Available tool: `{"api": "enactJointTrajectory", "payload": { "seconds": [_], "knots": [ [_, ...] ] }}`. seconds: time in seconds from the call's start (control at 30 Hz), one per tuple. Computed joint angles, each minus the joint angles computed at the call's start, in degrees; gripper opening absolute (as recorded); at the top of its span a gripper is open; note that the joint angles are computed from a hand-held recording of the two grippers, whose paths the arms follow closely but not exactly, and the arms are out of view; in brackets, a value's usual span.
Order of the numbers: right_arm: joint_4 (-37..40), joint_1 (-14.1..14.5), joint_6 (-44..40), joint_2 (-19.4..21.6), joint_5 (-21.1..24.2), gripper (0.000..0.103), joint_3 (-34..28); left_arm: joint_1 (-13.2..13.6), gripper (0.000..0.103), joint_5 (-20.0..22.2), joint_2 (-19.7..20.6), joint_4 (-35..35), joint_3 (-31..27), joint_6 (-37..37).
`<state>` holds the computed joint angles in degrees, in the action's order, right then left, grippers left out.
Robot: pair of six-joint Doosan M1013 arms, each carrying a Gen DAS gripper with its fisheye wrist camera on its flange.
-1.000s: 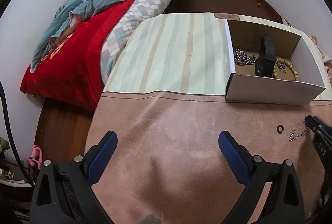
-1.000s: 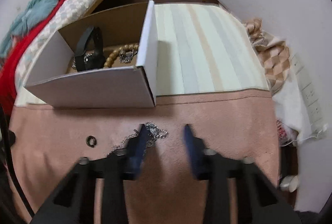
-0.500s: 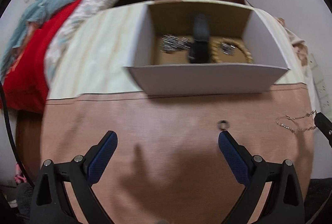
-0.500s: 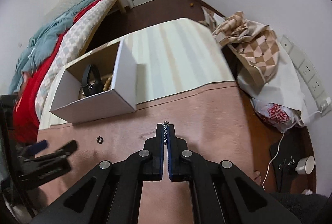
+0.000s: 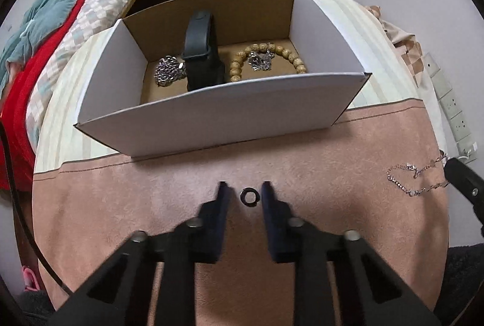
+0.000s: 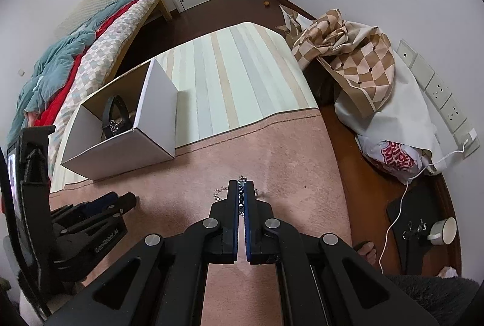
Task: Organize jewelry
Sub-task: 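Carry the ring and chain bracelet into the white box and open both tools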
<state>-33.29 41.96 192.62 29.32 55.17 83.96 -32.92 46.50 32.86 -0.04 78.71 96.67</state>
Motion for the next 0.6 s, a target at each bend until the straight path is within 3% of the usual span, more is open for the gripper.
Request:
{"api": "enactJointTrajectory", "payload": {
  "seconds": [0.27, 0.6],
  "knots": [
    [-1.42, 0.20, 0.32, -0.25, 0.24, 0.003, -0.68, 0.11, 0.010, -1.72, -0.66, -0.86, 0.26, 1.12],
    [-5.43, 0.63, -1.47, -1.52, -0.46, 0.003, -3.47, 2.19, 0.010, -1.67, -3.65, -8.15, -1.29, 6.35]
  ]
}}
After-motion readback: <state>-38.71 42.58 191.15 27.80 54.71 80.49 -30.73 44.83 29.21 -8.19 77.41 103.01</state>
